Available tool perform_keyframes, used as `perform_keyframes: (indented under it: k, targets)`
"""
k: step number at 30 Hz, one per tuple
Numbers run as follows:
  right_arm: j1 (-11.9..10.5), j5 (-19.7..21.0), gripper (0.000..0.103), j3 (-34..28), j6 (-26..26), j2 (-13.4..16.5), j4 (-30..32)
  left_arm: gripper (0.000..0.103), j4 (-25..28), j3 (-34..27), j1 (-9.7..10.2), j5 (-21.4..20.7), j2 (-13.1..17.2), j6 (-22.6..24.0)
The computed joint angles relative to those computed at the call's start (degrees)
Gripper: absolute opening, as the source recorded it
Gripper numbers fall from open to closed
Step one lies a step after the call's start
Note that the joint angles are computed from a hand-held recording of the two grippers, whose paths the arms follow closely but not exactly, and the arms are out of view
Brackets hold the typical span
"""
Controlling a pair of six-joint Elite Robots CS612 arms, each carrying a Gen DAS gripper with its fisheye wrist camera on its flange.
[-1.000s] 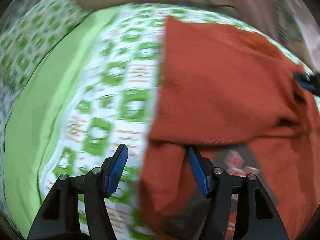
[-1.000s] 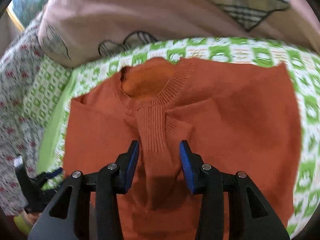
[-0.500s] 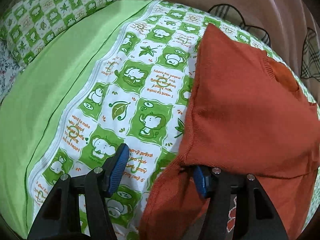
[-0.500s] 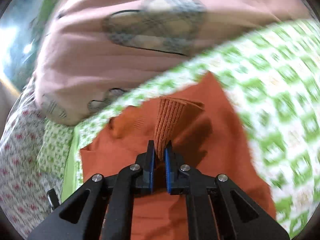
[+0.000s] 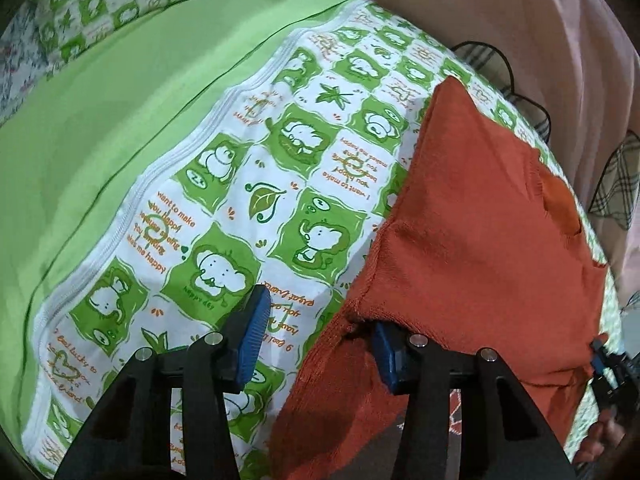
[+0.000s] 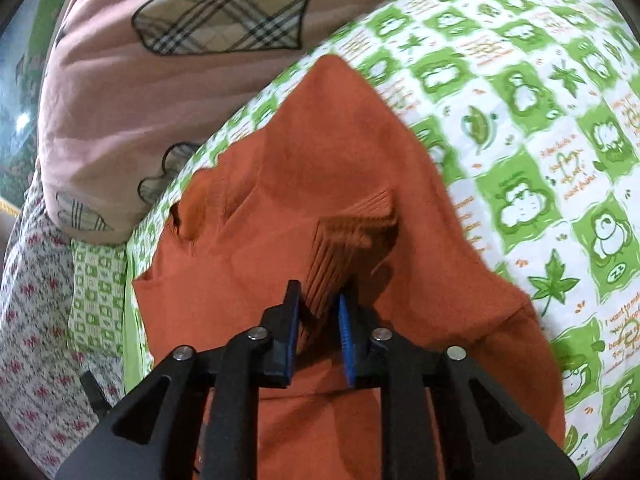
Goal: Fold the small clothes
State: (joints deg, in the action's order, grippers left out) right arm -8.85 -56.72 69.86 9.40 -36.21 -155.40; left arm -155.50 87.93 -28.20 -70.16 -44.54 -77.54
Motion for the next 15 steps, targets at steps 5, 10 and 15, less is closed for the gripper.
perform_keyframes:
  k: [5, 10, 15]
  targets:
    - [0.04, 1.92, 0.012, 0.33, -2.86, -0.30, -2.75, 0.049, -3.43, 1.05, 0.46, -1.05, 0.01, -2.65]
    - [0.23, 0.01, 0.012, 0.62, -4.30, -1.09, -2.73, 0.049, -2.61, 1.02, 0.37, -1.52, -0.15, -0.42]
    - [-0.63, 1.60, 0.034, 0.33, -0.46, -0.60, 2.43, 0.045, -2.46, 0.88, 0.84, -5.49, -0.80, 4.76]
